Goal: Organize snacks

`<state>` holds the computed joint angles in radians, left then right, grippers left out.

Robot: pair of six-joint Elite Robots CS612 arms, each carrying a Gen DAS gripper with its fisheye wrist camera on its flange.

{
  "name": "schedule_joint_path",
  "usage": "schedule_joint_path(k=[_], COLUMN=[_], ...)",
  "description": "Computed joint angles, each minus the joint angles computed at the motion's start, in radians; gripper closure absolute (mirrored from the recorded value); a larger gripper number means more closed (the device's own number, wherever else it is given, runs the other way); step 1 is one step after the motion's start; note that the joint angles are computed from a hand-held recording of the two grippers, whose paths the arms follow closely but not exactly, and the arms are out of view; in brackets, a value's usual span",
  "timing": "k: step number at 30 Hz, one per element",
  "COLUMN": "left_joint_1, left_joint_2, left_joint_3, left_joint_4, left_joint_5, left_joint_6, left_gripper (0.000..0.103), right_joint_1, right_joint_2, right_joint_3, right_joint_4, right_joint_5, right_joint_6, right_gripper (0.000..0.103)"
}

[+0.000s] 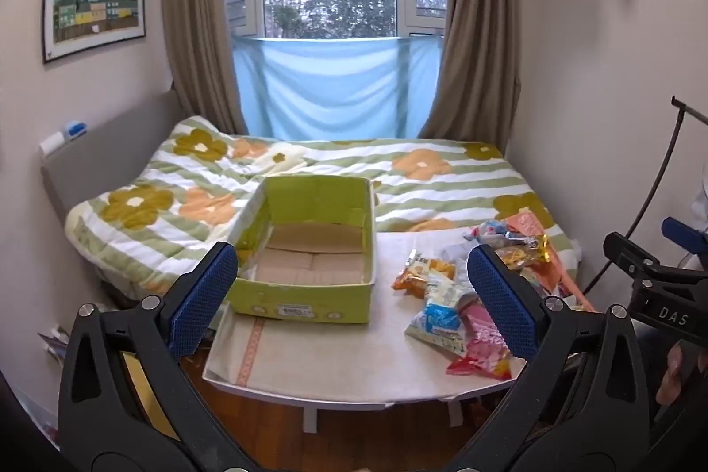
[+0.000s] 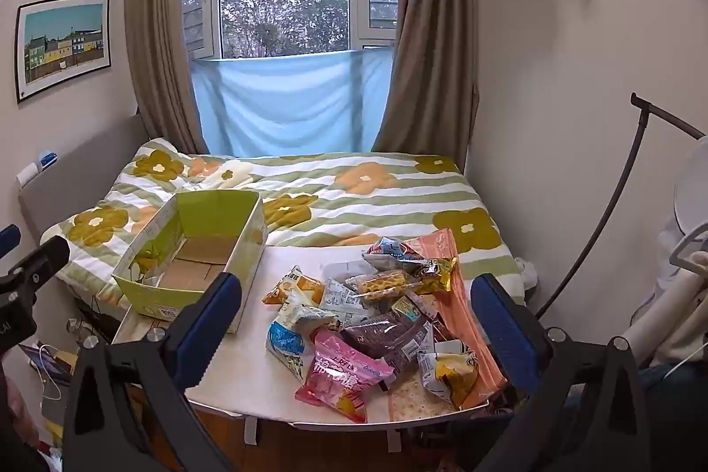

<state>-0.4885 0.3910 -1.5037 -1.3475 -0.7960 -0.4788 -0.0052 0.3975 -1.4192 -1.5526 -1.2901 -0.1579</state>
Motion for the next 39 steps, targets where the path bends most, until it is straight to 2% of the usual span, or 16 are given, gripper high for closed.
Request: schedule_joint_path(k=[3,5,9,11,22,39], left_joint_1=[-0.004,-0.004,0.002,0.008,0.011,0.025], left_joint_2=[0.015,-0.005,0.006,0.004,0.001,0.001], left_joint_3=[-0.023,0.009,-0.006,-0.002,-0.001,0.0], left_joint_4=[-0.011,0.017,0.009,0.009,0.029,0.048], left_joint_5=[0.001,-0.012,-0.027,-0.038,-0.029,-0.054], left_joint_6=[0.003,0.008,-0.003,-0.01,-0.015,-0.019], left_gripper=[0.0,0.0,0.0,0.0,0.0,0.0], right_joint_1=[0.001,0.0,-0.001,0.003,0.004,0.02], right_joint_2=[0.0,0.0,0.0,0.007,0.004,-0.002], right_joint_3=[0.0,0.0,-0.001,0.004,0.001,0.012], right_joint_4=[0.002,0.002,0.004,-0.007,0.002,0.009], right_joint_5=[-0.004,-0.001,0.004,-0.014,-0.019,-0.042], right_joint_6=[-0.003,-0.004,-0.009,-0.005,-0.004,0.003], right_gripper=[0.0,0.0,0.0,0.0,0.0,0.0])
